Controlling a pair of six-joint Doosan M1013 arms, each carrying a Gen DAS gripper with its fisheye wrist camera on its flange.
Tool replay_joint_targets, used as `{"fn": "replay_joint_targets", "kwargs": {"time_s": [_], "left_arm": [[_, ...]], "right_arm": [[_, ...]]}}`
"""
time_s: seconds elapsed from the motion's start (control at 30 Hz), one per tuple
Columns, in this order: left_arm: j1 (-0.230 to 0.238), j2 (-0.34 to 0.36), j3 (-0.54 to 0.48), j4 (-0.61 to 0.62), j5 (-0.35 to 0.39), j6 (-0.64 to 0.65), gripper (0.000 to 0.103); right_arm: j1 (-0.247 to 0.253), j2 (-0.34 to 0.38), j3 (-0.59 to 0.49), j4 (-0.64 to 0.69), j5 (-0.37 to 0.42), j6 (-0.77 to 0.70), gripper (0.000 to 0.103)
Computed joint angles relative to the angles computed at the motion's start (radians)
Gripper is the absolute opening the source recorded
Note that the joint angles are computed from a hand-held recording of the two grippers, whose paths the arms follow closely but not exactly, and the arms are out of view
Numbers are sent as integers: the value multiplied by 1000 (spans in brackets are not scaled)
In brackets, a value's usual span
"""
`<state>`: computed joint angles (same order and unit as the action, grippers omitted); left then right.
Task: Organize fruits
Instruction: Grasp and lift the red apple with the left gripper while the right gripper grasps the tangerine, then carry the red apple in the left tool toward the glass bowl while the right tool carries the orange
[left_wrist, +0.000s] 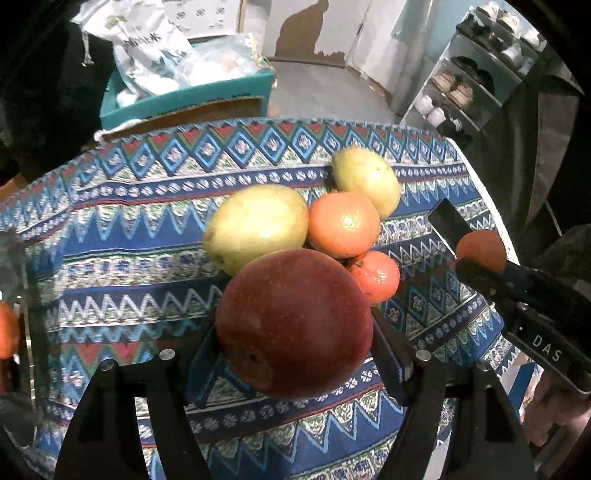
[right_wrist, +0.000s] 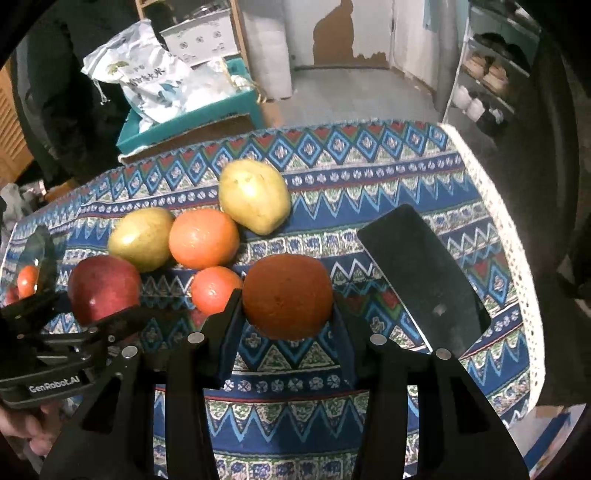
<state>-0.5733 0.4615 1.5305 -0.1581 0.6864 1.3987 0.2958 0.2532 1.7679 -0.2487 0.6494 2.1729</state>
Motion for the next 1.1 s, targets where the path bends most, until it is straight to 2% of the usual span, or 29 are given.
{"fn": "replay_joint_targets", "kwargs": {"time_s": [0.4, 1.1], "left_arm": [[-4, -80, 45, 114, -49, -75, 76], [15, -187, 88, 177, -126, -133, 76]], "right_arm": [[34, -45, -11, -89, -26, 51, 45], [89, -92, -35, -219, -85, 120, 45]]}}
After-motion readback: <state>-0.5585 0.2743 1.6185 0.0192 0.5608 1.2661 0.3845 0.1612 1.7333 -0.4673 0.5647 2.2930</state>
